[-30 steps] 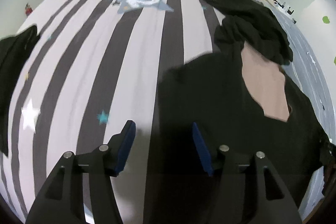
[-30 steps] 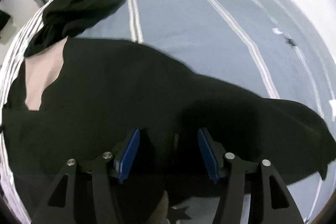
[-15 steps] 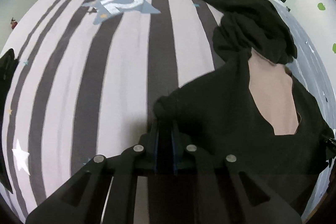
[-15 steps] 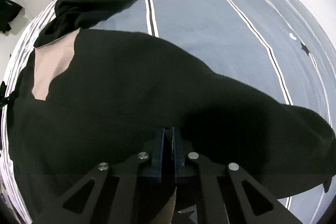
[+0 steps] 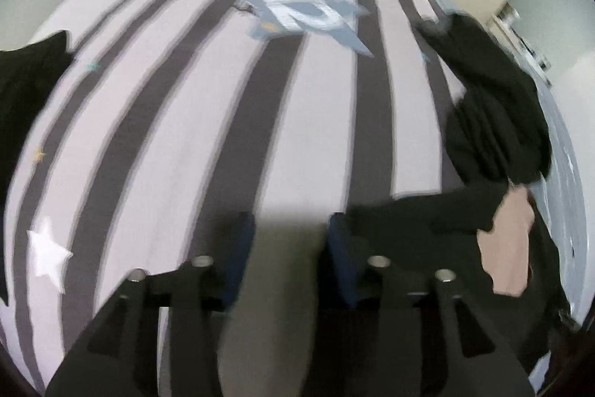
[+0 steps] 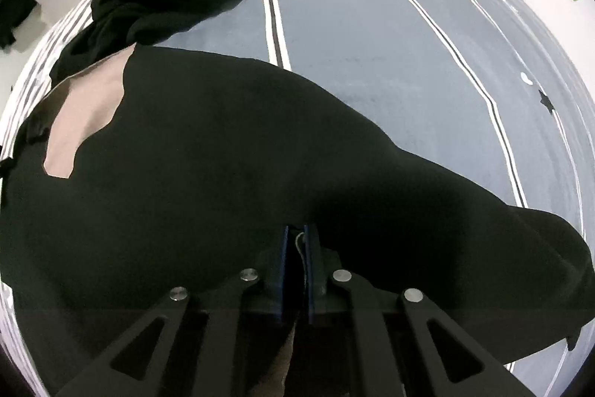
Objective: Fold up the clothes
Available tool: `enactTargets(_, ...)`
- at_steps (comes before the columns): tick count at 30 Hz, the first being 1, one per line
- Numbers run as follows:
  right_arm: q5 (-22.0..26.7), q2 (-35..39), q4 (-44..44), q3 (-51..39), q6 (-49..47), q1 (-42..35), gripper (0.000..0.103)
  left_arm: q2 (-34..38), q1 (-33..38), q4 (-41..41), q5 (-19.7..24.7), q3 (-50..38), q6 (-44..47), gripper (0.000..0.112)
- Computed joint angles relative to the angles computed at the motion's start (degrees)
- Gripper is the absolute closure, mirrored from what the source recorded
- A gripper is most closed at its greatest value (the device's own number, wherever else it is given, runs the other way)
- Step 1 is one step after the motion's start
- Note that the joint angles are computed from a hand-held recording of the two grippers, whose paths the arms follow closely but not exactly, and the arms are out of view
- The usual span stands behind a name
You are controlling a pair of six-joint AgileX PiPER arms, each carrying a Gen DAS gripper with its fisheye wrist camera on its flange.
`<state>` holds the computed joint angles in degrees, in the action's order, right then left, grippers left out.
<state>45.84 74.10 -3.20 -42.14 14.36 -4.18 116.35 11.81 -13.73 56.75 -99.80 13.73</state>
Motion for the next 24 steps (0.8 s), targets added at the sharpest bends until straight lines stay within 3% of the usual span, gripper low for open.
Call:
enactTargets(1, 0.06, -0.51, -0.15, 0.27, -0.18, -0.39, 0.085, -0.15, 0.55, 0.17, 0.47, -0.42, 0.70, 0.066)
enactTargets(5, 1.51, -3.77, 0.12, 0.97, -1.98, -3.20, 0.080, -4.17, 2.88, -1.96, 3.30, 2.59, 6.62, 0.066)
enactTargets(11, 6.34, -11.25, 3.55, 2.31, -5.03, -5.47, 0.079, -20.25, 6.34, -4.05, 2.64, 25.44, 16.38, 0.065)
enactTargets(17, 8.23, -16.05, 2.32, 6.10, -0.37, 1.20, 0.079, -30.95, 10.30, -4.84, 1.59, 41.47, 22.70, 0.065)
enactTargets(20, 8.74, -17.38, 2.54, 7.54, 0.34, 1.95, 0.079, -34.41, 8.17, -2.82, -1.10, 46.62, 22.14, 0.065)
enactTargets(24, 8.52, -17.42, 1.90, 7.81, 1.69, 3.25, 0.079, -33.50, 4.35, -1.56, -5.51, 48.64, 18.44, 0.065)
